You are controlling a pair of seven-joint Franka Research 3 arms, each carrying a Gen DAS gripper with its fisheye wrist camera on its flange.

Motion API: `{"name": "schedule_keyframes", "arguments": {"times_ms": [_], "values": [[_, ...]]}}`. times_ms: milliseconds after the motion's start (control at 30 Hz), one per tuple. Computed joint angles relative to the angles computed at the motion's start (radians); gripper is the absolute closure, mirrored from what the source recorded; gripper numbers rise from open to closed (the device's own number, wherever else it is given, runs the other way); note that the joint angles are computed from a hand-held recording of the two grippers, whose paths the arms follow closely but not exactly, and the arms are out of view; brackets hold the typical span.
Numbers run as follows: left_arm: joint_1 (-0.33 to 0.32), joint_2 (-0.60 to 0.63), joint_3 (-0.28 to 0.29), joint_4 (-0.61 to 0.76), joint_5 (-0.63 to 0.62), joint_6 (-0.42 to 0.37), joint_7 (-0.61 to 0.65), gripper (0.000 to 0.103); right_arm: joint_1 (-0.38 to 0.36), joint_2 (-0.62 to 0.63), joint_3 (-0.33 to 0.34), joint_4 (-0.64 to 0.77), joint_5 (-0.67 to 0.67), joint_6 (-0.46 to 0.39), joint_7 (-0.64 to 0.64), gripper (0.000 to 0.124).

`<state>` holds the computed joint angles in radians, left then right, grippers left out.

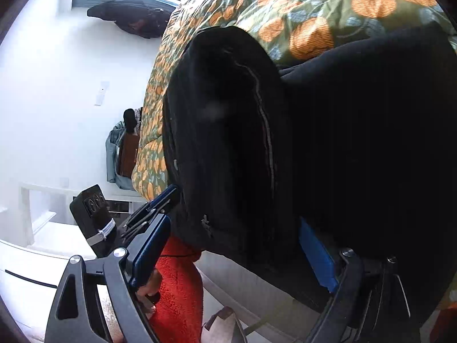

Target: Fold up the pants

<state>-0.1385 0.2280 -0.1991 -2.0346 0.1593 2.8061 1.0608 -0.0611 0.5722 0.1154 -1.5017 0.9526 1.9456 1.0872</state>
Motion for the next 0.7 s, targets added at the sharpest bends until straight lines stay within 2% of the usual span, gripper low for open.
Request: {"name": "schedule_keyframes", "arguments": {"times_ms": [33, 100, 167, 233, 267, 400, 567, 700], "values": [[-0.001, 0.003, 0.002, 0.003, 0.003, 0.0, -0.004, 0.071, 0.008, -0.008, 0.0, -0.01, -0.005, 0.018, -0.006, 0.045], [-0.007, 0.001, 0.01, 0.007, 0.02, -0.011, -0.022, 0.069, 0.045, -0.045, -0.016, -0.049, -0.059, 0.083, -0.008, 0.088], [-0.017, -0.006, 0.019, 0.02, 0.047, -0.047, -0.044, 0.069, 0.069, -0.078, -0.02, -0.077, -0.097, 0.13, -0.021, 0.098], [-0.015, -0.02, 0.015, 0.034, 0.045, -0.081, -0.046, 0.068, 0.065, -0.112, -0.008, -0.098, -0.083, 0.139, -0.073, 0.102], [0.006, -0.037, -0.007, 0.025, -0.015, -0.061, -0.004, 0.068, 0.05, -0.125, 0.002, -0.105, -0.045, 0.123, -0.11, 0.103], [0.016, -0.092, -0.023, 0.009, -0.09, 0.0, 0.057, 0.051, 0.012, -0.181, -0.01, -0.139, 0.051, 0.073, -0.192, 0.105], [-0.018, -0.114, -0.017, 0.031, -0.042, -0.002, 0.083, 0.047, -0.039, -0.245, -0.073, -0.215, 0.106, 0.025, -0.18, 0.105], [-0.055, -0.07, -0.004, 0.074, 0.059, -0.054, 0.042, 0.046, -0.051, -0.252, -0.122, -0.25, 0.037, 0.04, -0.138, 0.105]]}}
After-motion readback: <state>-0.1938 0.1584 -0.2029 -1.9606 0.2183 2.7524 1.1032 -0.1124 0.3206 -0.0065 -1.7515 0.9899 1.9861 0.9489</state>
